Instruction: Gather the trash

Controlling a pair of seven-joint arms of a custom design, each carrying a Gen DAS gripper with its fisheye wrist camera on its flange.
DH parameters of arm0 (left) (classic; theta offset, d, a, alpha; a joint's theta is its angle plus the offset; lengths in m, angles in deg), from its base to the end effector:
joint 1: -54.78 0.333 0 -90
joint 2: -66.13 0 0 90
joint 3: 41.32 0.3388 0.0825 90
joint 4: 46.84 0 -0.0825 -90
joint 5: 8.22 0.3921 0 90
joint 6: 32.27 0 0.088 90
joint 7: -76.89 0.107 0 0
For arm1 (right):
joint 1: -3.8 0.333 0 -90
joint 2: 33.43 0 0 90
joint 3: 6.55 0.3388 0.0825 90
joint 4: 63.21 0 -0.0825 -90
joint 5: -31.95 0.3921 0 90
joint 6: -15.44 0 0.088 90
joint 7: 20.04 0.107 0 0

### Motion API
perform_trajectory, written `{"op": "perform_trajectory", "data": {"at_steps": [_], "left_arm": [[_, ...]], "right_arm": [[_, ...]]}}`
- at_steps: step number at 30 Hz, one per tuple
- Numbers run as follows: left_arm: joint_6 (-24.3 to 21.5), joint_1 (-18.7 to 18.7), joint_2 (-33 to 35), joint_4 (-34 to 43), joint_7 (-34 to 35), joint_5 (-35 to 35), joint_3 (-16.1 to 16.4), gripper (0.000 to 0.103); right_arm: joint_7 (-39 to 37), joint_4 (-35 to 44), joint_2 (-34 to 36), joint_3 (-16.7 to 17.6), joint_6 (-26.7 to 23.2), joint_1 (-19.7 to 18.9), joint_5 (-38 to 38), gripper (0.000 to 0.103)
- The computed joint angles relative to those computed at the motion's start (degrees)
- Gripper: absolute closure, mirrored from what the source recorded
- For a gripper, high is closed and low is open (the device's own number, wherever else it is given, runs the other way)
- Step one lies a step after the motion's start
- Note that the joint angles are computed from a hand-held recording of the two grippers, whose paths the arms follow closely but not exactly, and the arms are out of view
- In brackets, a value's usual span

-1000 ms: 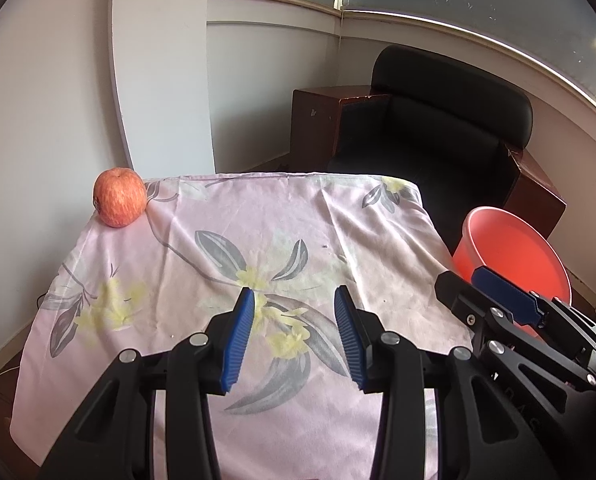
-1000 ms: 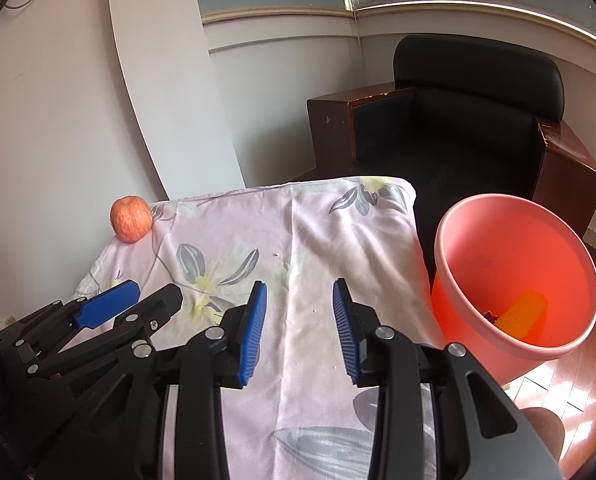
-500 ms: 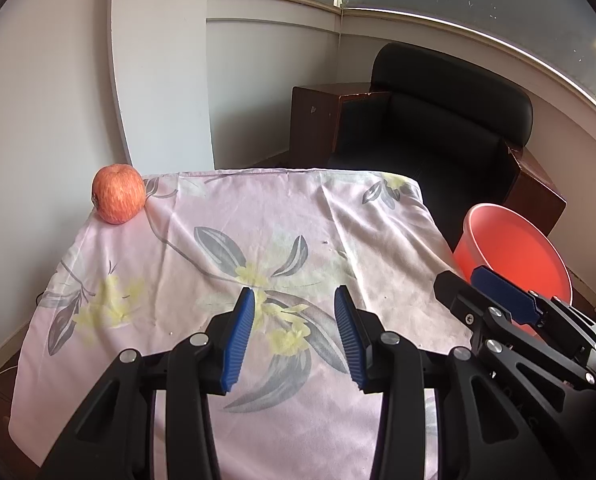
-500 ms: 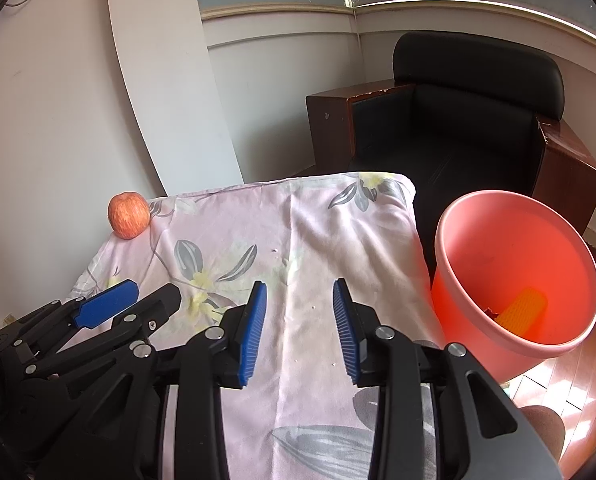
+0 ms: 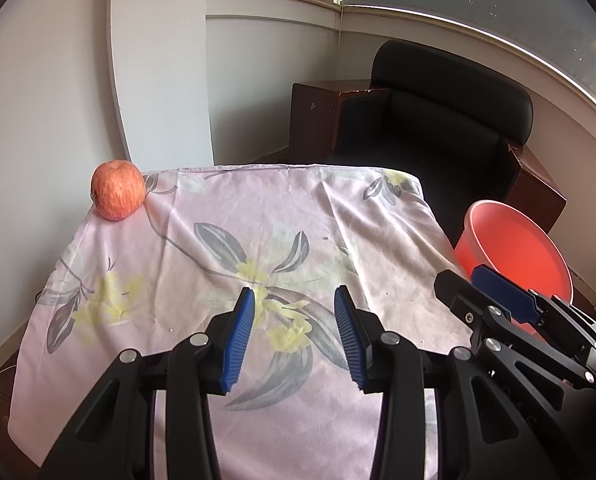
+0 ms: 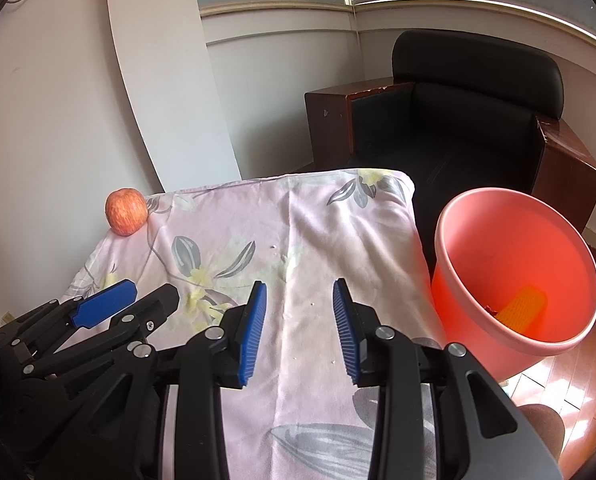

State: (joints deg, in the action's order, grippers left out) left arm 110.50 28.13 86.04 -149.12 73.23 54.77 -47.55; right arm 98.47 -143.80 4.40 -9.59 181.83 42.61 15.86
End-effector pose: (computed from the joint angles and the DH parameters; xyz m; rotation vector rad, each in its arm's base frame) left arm 0.5784 -0.3707 0.4141 -1.9411 1.4563 -0.7069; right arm 0.6275 0.4874 0.4275 -1.9453 1.2946 -0.4742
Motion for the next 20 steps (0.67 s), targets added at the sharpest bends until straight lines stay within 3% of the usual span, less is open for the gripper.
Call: {"op": "perform_trajectory", "data": {"at_steps": [20], "left_arm": [[1.92,0.58,0.78,0.43,3.42,-4.81,0.24,0.063]], "right_arm": [[0.04,0.71,0.46,-0.07,-1.4,0.04,-0.19,0.068]]}}
